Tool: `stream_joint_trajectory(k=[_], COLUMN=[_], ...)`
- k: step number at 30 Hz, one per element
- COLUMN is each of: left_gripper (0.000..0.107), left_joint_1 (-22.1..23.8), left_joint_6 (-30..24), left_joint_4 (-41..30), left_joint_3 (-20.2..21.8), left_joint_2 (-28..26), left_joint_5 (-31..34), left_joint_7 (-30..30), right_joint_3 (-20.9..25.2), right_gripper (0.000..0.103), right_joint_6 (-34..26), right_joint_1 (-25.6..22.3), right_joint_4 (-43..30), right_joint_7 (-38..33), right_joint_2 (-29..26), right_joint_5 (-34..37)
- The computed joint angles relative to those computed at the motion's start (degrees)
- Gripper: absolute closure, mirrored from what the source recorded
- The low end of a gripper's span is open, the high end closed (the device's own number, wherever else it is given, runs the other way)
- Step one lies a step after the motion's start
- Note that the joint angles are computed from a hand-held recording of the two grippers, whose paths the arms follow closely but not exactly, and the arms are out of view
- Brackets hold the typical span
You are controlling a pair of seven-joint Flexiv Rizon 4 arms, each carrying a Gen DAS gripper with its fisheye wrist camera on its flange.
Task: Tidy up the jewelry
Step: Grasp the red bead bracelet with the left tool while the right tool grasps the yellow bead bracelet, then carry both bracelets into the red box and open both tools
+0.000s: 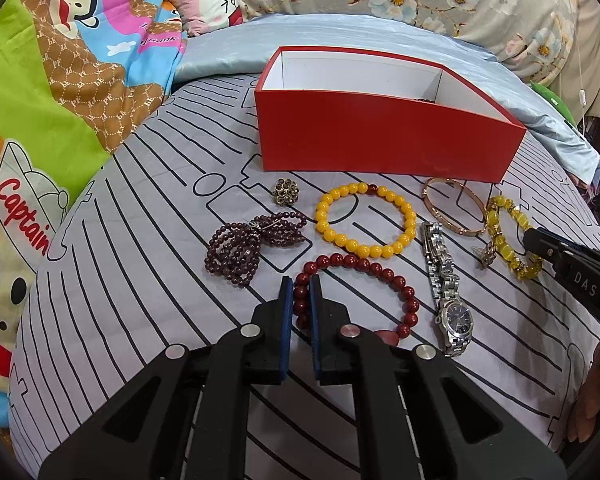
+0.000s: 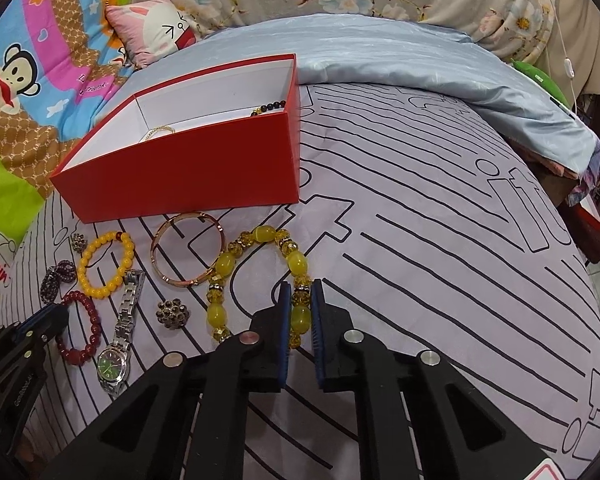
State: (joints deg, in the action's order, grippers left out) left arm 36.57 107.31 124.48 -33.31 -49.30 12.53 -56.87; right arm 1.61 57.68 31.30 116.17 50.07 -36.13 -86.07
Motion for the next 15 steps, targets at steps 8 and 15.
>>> stream_joint_trajectory(k=[8, 15], left_gripper=[0.099, 0.099], left_joint_1=[0.72, 2.96], left_joint_6=[-0.28, -1.51], left_joint_4=[0.02, 1.54], left_joint_3=[-0.70, -2.28], left_joint_2=[-0.28, 0.27], left_joint_5=[0.05, -0.12], left_joint_7=[0.15, -0.43], right_joint_3=[0.88, 3.07], right_gripper=[0.094, 0.094], right_joint_6=[1.73, 0.86], right_joint_1=[-0.90, -1.28], right_joint_4=[2.17, 5.00], right_joint_7=[5.56, 8.24], right_joint_2=[1.46, 4.37], right_joint_5=[-3.41, -4.45])
